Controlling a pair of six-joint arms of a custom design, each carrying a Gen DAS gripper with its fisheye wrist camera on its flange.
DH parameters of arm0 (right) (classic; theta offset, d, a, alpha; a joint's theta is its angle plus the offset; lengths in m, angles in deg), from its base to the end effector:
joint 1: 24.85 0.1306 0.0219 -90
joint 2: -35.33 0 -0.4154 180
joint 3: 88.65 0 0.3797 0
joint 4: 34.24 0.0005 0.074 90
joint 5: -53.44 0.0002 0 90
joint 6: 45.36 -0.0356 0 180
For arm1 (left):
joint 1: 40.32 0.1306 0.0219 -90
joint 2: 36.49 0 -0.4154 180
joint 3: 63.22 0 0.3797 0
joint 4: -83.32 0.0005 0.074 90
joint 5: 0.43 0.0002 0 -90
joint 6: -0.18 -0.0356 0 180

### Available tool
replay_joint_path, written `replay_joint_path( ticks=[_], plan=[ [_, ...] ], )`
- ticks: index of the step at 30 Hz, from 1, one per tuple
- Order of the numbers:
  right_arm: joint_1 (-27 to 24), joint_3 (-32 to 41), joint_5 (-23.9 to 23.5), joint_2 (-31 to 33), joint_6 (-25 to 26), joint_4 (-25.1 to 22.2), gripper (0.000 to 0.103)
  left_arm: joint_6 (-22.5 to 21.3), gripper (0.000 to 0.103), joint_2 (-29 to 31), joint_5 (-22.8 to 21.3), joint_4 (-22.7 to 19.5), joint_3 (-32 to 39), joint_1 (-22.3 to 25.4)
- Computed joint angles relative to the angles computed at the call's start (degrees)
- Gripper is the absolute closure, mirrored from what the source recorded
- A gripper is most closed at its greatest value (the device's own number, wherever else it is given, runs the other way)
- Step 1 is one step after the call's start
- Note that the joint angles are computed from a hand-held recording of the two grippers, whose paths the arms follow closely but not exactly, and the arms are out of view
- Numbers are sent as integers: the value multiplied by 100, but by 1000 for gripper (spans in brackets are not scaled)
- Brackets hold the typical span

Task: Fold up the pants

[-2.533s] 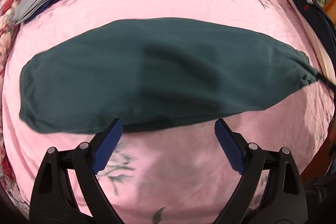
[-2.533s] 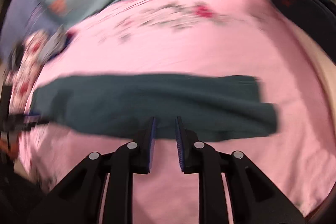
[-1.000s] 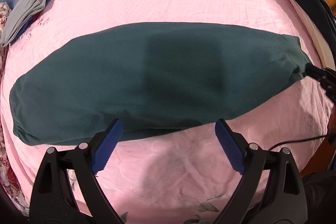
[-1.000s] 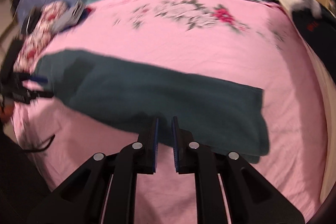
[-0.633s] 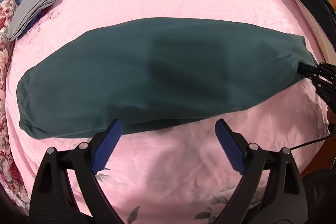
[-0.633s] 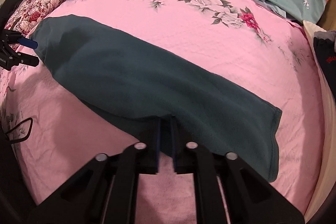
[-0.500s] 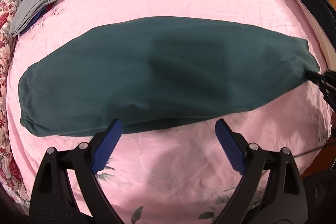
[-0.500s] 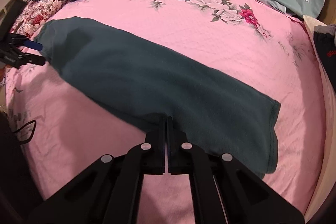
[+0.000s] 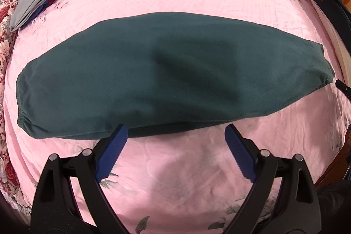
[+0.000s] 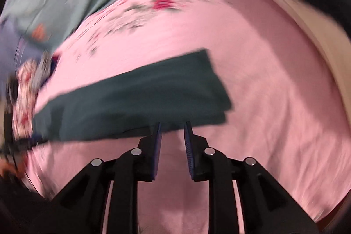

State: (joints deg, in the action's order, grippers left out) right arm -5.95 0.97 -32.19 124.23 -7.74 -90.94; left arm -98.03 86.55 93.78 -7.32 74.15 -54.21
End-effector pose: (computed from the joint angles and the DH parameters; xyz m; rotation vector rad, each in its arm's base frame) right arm 0.4312 0.1442 0.4598 0.7749 2.4714 0.3814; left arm 0.6225 -0.1571 0.4664 0.5692 2.8478 -0.1239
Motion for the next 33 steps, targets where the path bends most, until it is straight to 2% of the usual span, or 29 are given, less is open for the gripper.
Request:
replay_joint_path(
  ticks=[2,6,11,12,13,14,16,18,19,21,23,24,28,31,33],
  plan=[
    [-47,-206,46,-98,-428,163,82,-20,11,2,9,-16,6,-23],
    [-102,-409,209,-129,-912,358,82,-98,11,3,-56,-13,40,-77],
    [-279,-690,109,-184,-1162,822,73,-128,11,29,-157,-44,131,-77],
    [-292,-659,137,-174,-1132,784,75,-172,11,4,-237,9,106,-62],
    [-292,-617,176,-168,-1059,736,90,-201,11,-23,-293,65,75,-47],
    [-289,-517,284,-127,-986,576,95,-251,11,-53,-354,143,34,-12],
    [-257,-374,664,-113,-1000,244,100,-363,11,-116,-577,357,-101,89],
    [-231,-288,858,-81,-998,-121,99,-420,11,-145,-939,536,-262,223],
    [-203,-143,949,2,-1082,-482,98,-428,11,-149,-1065,587,-313,292],
    [-81,1,983,-12,-1063,-496,96,-400,11,-131,-1239,640,-359,457],
    [180,365,1231,128,-654,-508,95,-263,11,-91,-1285,658,-333,675],
    [373,664,1255,302,-247,-441,94,-209,11,-73,-1290,688,-314,776],
    [993,1928,588,1294,1482,-177,93,-154,11,29,-1355,777,-197,1101],
    [1557,3211,240,2338,3021,-213,92,-63,11,53,-1265,872,-210,1353],
    [1810,3995,70,2934,3732,-348,92,-37,11,79,-1215,881,-223,1535]
  ],
)
